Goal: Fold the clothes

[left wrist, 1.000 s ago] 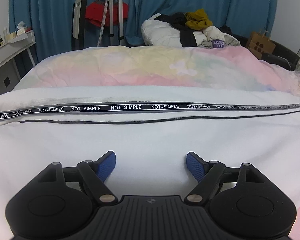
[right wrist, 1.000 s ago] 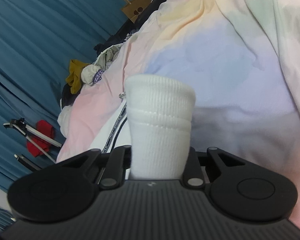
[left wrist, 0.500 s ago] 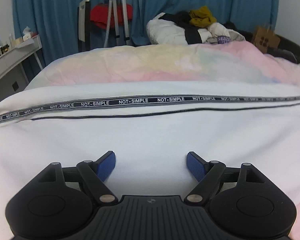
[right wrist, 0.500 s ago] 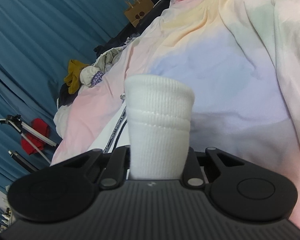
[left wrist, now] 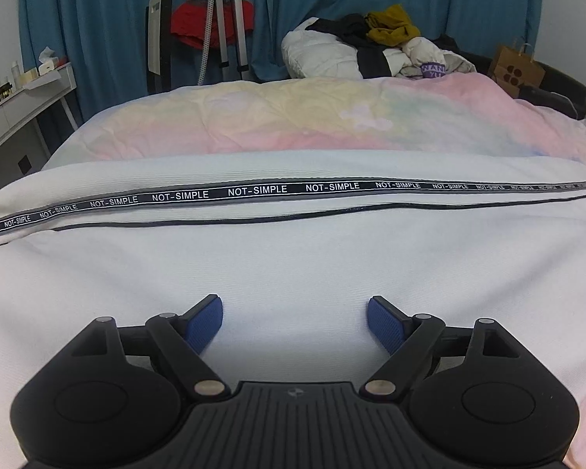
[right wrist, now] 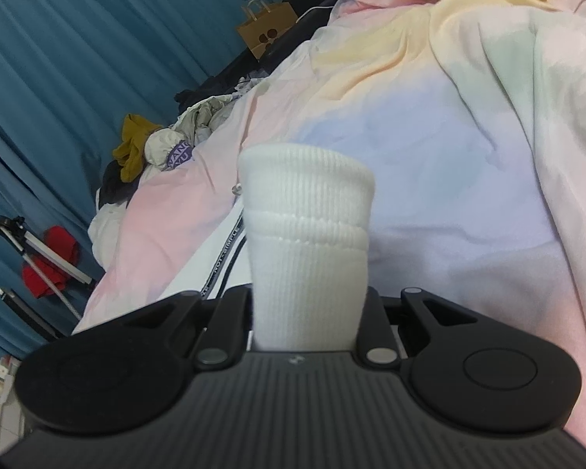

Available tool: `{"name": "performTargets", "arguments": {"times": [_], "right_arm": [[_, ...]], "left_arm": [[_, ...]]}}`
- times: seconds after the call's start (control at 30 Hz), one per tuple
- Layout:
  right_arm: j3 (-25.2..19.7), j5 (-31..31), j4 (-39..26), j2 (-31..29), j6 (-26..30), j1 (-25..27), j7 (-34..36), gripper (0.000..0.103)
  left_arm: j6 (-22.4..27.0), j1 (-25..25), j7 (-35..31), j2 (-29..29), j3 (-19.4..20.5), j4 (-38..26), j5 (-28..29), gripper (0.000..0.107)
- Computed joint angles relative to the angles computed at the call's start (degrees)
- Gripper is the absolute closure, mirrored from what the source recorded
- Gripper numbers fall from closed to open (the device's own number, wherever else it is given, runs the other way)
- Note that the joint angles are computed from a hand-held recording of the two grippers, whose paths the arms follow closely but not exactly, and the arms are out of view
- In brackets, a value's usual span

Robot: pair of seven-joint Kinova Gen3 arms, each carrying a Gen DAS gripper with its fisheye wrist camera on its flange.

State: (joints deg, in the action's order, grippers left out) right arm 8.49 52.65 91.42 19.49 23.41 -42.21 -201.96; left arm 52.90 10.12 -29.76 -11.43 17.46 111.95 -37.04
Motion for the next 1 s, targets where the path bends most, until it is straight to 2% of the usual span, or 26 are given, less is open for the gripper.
{"name": "performTargets", "arguments": {"times": [0.07, 0.23, 0.3, 0.37, 0.53, 0.67, 0.77, 0.83, 0.87, 1.0], "right_arm": [[-1.0, 1.2, -0.2, -0.1, 0.5, 0.6, 0.3, 0.083], [-12.5, 9.9, -0.8, -0.6, 5.3, 8.0, -3.7, 0.084], [-12.8, 11.8, -1.1, -0.8, 6.4, 7.4, -3.8, 0.084], [-11.5, 13.0, -1.3, -1.0, 6.9, 5.9, -3.3, 0.084], [-5.8, 11.5, -5.2, -0.5, 10.8, -1.1, 3.3, 0.085], [-1.3, 17.1, -10.3, 0.7, 16.7, -10.4, 9.2, 0.086], [1.7, 23.3, -12.7, 1.2, 18.3, -18.4, 15.0, 0.087], [-0.3, 27.6, -13.6, 1.5, 18.6, -21.6, 19.7, 0.087], [-2.8, 29.9, -13.7, 1.7, 18.5, -22.0, 22.0, 0.087], [-13.4, 33.9, -12.9, 3.8, 13.9, -22.0, 31.3, 0.087]], "left_arm": [[0.0, 0.0, -0.2, -0.2, 0.1, 0.2, -0.2, 0.024], [2.5, 0.2, 0.3, -0.8, 1.5, -0.6, -1.1, 0.024], [5.2, 0.3, 2.2, -0.1, 3.5, -0.9, -3.3, 0.023], [7.2, 0.9, 3.1, 0.9, 3.9, -1.3, -4.1, 0.02], [5.1, 2.0, 0.4, -0.6, -0.3, -1.5, -0.1, 0.02], [1.0, 0.3, -1.9, -4.5, -2.8, -0.9, 4.3, 0.021], [-2.6, -2.0, -2.2, -8.9, -4.7, -0.1, 7.4, 0.021], [-5.2, -3.3, -2.5, -12.3, -6.0, 0.5, 9.0, 0.021], [-6.8, -3.7, -2.9, -14.1, -7.1, 0.9, 10.1, 0.021], [-12.4, -1.6, -7.3, -20.1, -15.5, 2.7, 18.3, 0.021]]}}
